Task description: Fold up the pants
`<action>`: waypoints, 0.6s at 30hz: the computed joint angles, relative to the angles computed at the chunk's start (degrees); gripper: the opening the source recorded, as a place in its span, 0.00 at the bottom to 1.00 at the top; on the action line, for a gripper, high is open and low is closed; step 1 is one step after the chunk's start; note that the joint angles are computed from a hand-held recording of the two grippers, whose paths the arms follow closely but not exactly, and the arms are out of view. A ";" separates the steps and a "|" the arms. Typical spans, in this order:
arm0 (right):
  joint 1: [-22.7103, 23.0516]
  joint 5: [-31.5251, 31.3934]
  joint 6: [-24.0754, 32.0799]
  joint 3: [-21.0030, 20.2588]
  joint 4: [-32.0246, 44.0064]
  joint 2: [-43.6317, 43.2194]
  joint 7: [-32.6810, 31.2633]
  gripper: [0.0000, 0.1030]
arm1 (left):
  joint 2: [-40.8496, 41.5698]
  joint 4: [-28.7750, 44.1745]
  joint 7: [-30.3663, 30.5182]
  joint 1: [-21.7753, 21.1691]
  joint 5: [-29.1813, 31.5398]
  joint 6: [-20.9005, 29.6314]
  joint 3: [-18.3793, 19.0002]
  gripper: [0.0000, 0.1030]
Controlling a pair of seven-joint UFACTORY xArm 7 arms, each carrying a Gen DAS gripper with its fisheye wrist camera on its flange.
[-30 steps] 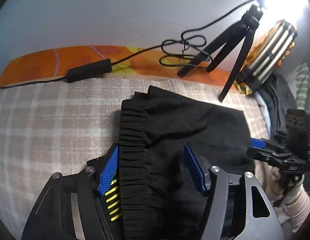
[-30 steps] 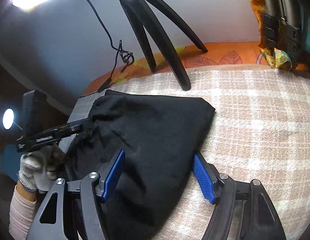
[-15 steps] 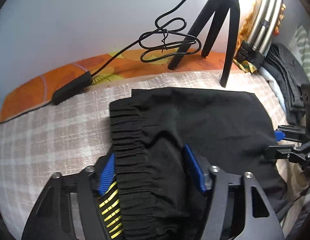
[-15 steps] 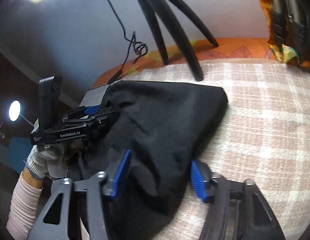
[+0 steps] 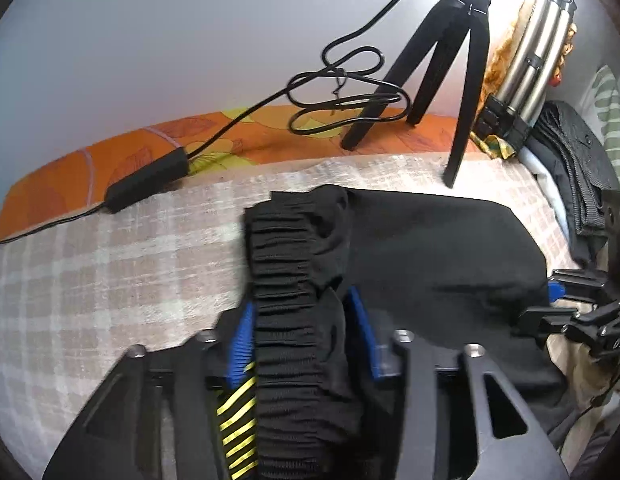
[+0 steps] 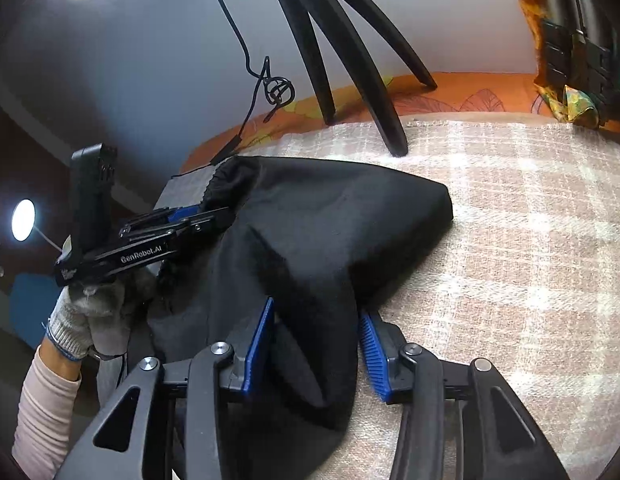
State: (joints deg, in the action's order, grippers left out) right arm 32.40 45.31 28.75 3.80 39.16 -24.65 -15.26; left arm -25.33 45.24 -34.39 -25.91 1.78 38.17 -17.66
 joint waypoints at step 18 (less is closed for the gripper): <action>-0.62 -18.62 -6.00 6.16 0.54 -1.95 10.56 0.06 | -7.75 -3.23 -9.08 0.89 8.05 -2.21 -4.27 0.14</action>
